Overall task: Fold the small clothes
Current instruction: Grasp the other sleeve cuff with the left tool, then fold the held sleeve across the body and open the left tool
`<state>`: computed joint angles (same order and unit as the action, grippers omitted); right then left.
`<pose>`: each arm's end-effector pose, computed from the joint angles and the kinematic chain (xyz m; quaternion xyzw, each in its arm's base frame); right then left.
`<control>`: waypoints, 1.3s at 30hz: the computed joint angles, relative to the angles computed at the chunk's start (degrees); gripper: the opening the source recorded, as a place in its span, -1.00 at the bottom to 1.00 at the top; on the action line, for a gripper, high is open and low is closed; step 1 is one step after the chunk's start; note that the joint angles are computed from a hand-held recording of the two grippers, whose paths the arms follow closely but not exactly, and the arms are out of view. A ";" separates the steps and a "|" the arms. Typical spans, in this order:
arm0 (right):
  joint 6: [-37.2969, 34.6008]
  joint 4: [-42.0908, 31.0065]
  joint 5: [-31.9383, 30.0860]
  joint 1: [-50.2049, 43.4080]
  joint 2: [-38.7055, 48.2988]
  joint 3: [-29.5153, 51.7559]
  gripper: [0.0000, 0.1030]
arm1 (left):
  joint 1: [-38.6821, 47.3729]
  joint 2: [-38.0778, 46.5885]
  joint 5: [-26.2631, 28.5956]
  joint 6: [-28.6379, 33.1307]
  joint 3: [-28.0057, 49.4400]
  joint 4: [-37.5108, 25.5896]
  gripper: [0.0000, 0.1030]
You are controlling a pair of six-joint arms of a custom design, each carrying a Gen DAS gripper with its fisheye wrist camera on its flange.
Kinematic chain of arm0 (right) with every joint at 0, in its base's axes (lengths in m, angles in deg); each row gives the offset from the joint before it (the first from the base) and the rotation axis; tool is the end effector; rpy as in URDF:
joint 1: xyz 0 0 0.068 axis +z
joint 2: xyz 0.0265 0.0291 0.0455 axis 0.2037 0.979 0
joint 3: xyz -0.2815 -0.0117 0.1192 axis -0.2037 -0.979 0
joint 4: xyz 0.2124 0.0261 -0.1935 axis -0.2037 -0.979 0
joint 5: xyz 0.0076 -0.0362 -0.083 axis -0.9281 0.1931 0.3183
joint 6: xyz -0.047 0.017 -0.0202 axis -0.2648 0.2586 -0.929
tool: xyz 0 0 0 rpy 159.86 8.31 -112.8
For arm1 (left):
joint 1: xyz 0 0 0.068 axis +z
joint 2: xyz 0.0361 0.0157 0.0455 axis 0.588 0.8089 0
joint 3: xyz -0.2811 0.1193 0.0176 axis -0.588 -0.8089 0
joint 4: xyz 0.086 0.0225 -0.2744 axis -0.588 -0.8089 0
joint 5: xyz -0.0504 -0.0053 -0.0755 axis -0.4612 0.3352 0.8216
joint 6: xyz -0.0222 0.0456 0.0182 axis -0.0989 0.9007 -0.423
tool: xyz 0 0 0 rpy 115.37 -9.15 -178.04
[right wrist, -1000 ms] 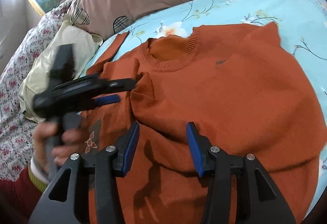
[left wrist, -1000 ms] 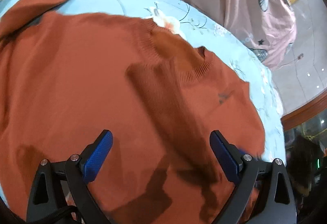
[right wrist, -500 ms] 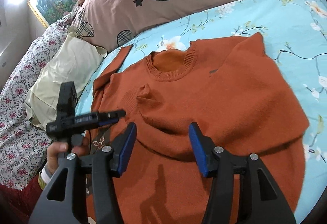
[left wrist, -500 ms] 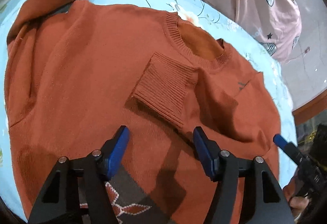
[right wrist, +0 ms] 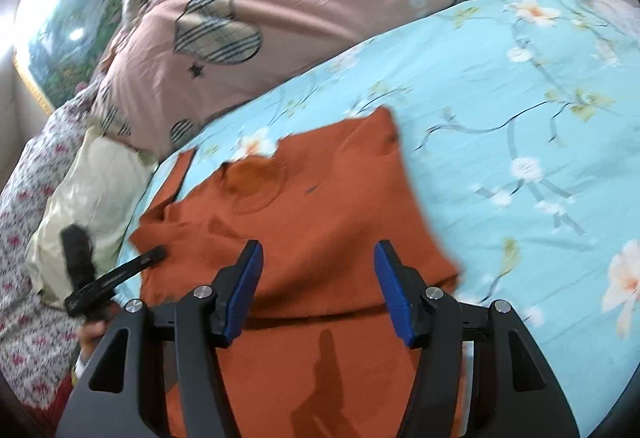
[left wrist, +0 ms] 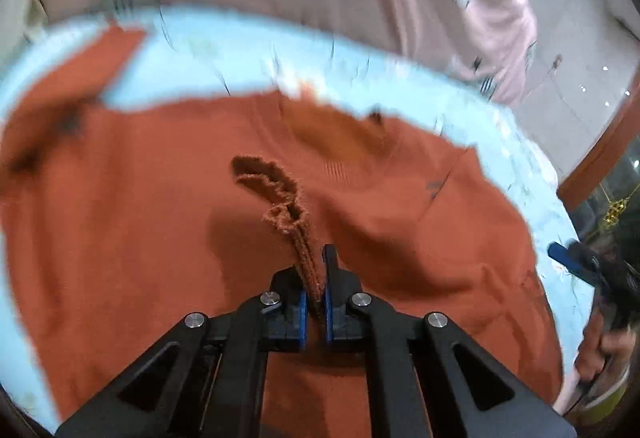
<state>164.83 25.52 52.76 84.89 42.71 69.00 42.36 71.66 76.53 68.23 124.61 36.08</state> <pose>0.0871 0.2063 0.2184 0.1738 0.8855 0.1905 0.3865 0.2542 0.0080 0.1953 0.1412 0.9071 -0.2317 0.3218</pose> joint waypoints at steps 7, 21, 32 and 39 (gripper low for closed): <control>-10.37 4.94 -10.48 -12.65 1.51 -1.32 0.15 | 14.52 7.53 1.31 2.29 2.80 -1.23 -0.91; -21.47 12.18 -22.60 -26.30 6.15 -3.35 -0.81 | 13.38 7.57 4.56 4.57 2.40 -4.75 -0.82; -17.02 2.44 -10.84 -15.94 9.19 4.33 -0.48 | 9.34 7.14 1.56 3.26 0.72 -3.50 -0.85; -11.88 7.94 -16.96 -17.89 7.80 -2.29 -0.43 | 9.62 6.34 -1.61 2.89 -0.06 -2.31 -0.72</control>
